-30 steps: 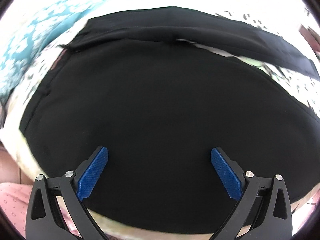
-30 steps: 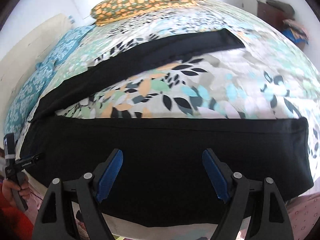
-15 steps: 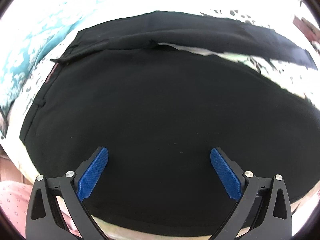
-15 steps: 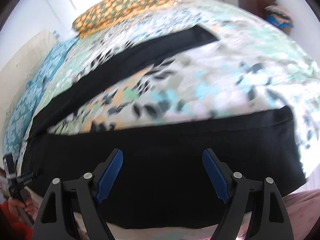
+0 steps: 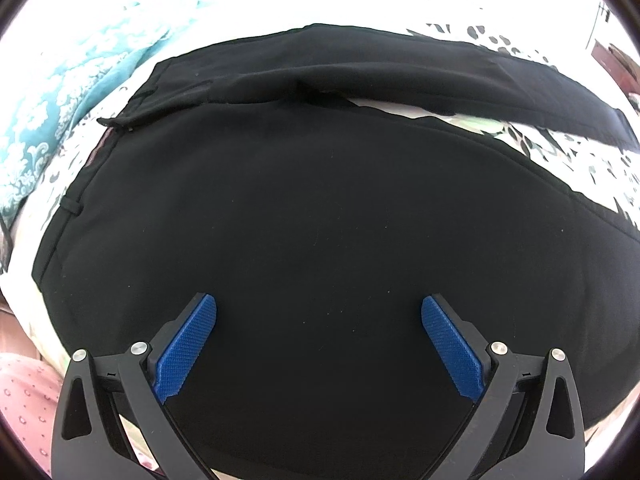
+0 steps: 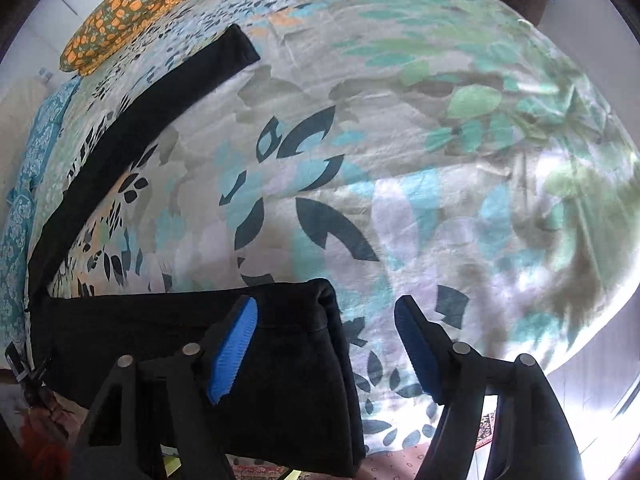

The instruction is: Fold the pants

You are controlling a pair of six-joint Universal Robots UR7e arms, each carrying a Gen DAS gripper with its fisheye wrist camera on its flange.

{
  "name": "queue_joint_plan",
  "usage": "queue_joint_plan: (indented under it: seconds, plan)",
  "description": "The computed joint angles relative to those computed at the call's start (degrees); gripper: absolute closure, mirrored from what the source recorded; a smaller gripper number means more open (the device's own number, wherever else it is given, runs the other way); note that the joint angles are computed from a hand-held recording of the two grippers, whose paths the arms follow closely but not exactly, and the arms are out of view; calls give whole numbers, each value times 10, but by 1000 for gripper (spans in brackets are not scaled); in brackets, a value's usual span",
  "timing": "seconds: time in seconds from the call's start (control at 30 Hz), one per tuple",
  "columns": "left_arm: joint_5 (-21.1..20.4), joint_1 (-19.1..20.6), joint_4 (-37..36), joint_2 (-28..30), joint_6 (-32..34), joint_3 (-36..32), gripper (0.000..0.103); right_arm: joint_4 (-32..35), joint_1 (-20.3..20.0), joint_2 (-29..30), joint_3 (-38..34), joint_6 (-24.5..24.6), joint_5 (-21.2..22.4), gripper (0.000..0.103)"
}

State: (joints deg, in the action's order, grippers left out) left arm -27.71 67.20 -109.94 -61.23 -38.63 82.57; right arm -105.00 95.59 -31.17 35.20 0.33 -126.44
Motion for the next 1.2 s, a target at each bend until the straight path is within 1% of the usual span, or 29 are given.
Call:
queue_joint_plan:
  seconds: [0.03, 0.07, 0.1, 0.13, 0.17, 0.2, 0.23, 0.27, 0.3, 0.33, 0.37, 0.43, 0.47, 0.5, 0.53, 0.6, 0.63, 0.7, 0.73, 0.77, 0.8, 0.83, 0.87, 0.93, 0.97, 1.03, 1.1, 1.2]
  plan:
    - [-1, 1, -4, -1, 5, 1, 0, 15, 1, 11, -12, -14, -8, 55]
    - [-1, -1, -1, -3, 2, 3, 0, 5, 9, 21, -16, -43, -40, 90]
    - [-1, -1, 1, -4, 1, 3, 0, -28, 19, 27, -10, -78, -66, 90]
    - [0, -2, 0, -5, 4, 3, 0, -86, 28, 25, 7, -119, -80, 90]
    - [3, -4, -7, -6, 10, 7, 1, -126, 33, 25, 16, -141, -88, 90]
    - [7, -5, -13, -6, 18, 10, 1, -142, 33, 26, 19, -142, -92, 90]
    - [10, -5, -13, -4, 22, 10, 0, -133, 29, 30, 18, -129, -102, 90]
    - [13, -6, -11, -2, 21, 10, 0, -102, 26, 37, 7, -112, -116, 90]
    - [15, -6, -12, -1, 21, 11, 0, -92, 23, 39, 10, -107, -125, 89]
    - [15, -7, -12, -1, 18, 12, 0, -95, 21, 39, 16, -104, -130, 89]
    - [15, -7, -14, -2, 17, 13, 0, -111, 23, 38, 21, -109, -134, 88]
    - [11, -6, -21, -4, 19, 16, 0, -112, 27, 40, 18, -101, -146, 82]
    - [10, -6, -23, -4, 20, 16, 0, -116, 31, 40, 19, -98, -163, 71]
    - [11, -6, -23, -3, 20, 15, 0, -139, 35, 34, 34, -107, -180, 57]
    - [14, -7, -21, -3, 18, 15, 0, -179, 41, 26, 53, -124, -189, 53]
    - [29, -11, -27, -1, 26, 16, 1, -260, 52, 8, 93, -160, -186, 45]
    - [36, -14, -42, 0, 39, 19, 1, -294, 58, -5, 119, -168, -174, 42]
    - [42, -19, -94, 2, 79, 29, 1, -363, 72, -32, 175, -169, -134, 31]
    - [39, -19, -109, 3, 91, 31, 1, -399, 78, -44, 204, -168, -116, 28]
    - [34, -18, -110, 5, 93, 29, 1, -433, 85, -54, 233, -162, -100, 22]
    - [29, -16, -96, 8, 87, 25, 1, -452, 91, -50, 239, -155, -85, 17]
    - [26, -14, -79, 10, 79, 20, 1, -474, 96, -54, 260, -146, -70, 16]
    - [25, -13, -77, 11, 78, 21, 1, -487, 100, -53, 272, -135, -56, 14]
    - [24, -11, -97, 10, 86, 27, 0, -490, 107, -47, 290, -109, -33, 13]
    - [19, -10, -96, 10, 83, 25, 0, -479, 110, -41, 292, -92, -24, 13]
    - [7, -6, -95, 8, 79, 22, 0, -427, 111, -33, 295, -68, 2, 13]
    - [-1, -5, -96, 6, 77, 21, 0, -391, 115, -18, 285, -80, 12, 13]
    - [-2, -5, -90, 7, 73, 20, 0, -403, 123, -3, 284, -130, 5, 11]
